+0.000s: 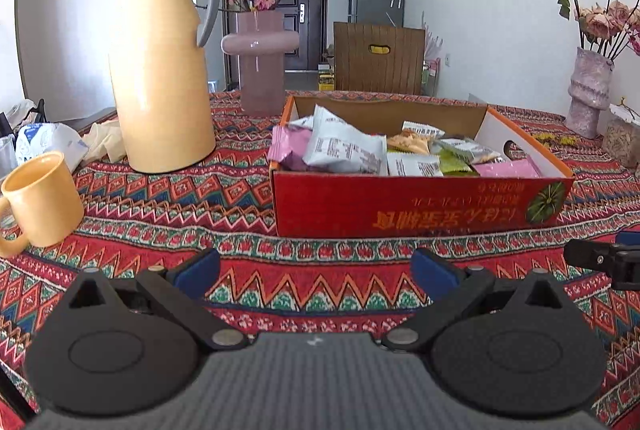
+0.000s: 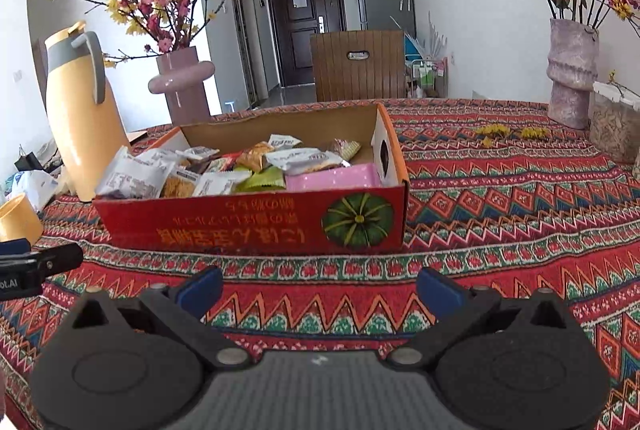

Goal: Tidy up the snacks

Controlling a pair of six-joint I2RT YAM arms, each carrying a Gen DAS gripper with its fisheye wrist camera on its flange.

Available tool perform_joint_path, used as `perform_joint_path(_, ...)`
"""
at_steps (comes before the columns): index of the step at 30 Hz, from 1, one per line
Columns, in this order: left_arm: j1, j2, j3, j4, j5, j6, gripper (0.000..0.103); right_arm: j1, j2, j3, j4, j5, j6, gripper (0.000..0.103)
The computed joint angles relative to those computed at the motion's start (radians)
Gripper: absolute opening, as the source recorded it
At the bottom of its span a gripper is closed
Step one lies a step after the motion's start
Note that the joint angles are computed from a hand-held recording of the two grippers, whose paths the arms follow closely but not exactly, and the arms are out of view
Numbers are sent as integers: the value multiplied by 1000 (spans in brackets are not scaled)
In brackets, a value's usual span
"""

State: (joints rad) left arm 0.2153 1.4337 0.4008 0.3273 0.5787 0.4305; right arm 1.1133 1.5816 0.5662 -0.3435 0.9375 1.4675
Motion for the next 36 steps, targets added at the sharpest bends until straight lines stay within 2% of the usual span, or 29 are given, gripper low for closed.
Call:
perform_joint_path(10, 26, 22, -21, -53, 18, 65, 103, 43, 58, 7, -9, -62, 81, 103)
perform_joint_path(36, 26, 14, -25, -63, 19, 68, 103, 42, 71, 9, 1, -74, 80, 103)
